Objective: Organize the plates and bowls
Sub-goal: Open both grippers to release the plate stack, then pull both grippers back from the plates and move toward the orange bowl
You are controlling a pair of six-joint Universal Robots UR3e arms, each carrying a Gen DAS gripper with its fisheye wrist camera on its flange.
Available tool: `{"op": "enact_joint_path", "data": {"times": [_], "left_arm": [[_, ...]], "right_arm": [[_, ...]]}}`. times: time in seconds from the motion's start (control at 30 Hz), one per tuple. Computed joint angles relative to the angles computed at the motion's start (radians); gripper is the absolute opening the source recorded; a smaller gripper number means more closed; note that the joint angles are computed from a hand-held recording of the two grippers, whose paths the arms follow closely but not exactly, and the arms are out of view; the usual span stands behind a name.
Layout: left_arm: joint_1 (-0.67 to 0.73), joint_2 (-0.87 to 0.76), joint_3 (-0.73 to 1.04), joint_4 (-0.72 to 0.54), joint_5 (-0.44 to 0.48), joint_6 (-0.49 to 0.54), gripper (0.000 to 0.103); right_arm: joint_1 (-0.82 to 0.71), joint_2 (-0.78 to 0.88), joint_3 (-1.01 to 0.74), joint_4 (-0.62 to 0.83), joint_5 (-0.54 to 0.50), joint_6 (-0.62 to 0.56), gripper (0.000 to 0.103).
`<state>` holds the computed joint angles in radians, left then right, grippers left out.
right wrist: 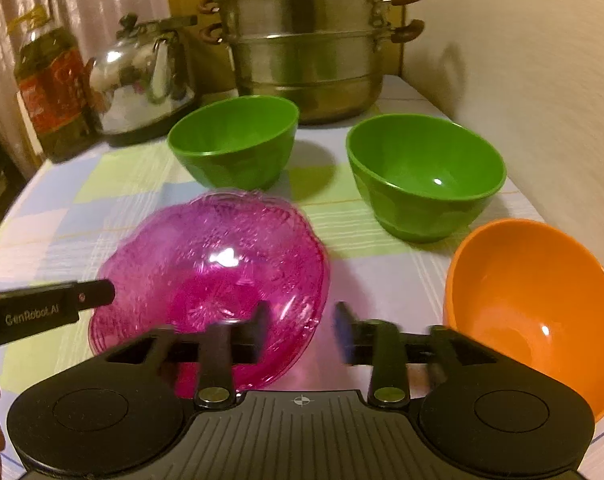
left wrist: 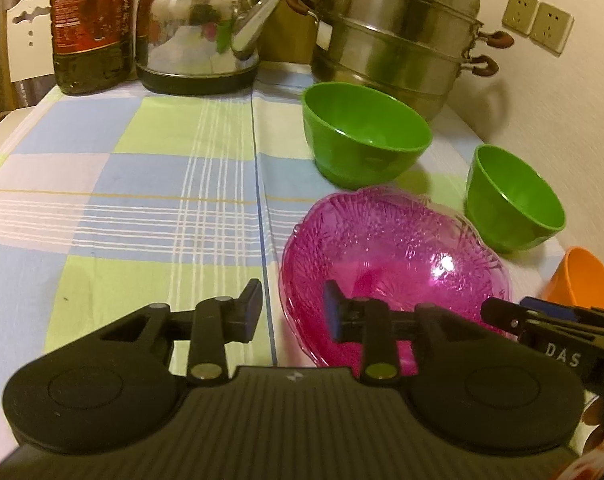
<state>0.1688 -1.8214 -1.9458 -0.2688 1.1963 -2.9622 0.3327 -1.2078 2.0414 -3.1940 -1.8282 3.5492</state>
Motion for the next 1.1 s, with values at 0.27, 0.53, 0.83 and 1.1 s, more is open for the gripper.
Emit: {"op": "enact_joint_path", "data": {"times": [0.27,0.53,0.83,1.1], "left_arm": [[0.008,0.012,-0.013,0.019,-0.012,-0.009,0.029],[0.008,0.03,-0.031,0.034,-0.022,-0.009,0.029],[0.004,0.127,-0.11,0.035,-0.052,0.004,0.029],[0.011,0.282,-0.2,-0.027,-0.094,-0.005,0.029]], "right_arm": [[-0.006,-0.023,0.028,-0.035,0.004,0.013,0.045],[0.002,-0.034,0.041,-0.043,-0.009,0.02,0.045],[0.03,-0.102,0.129,-0.091,-0.049,0.017,0.045],[0.061,-0.248,0.271,-0.094,-0.098,0.082,0.045]]}}
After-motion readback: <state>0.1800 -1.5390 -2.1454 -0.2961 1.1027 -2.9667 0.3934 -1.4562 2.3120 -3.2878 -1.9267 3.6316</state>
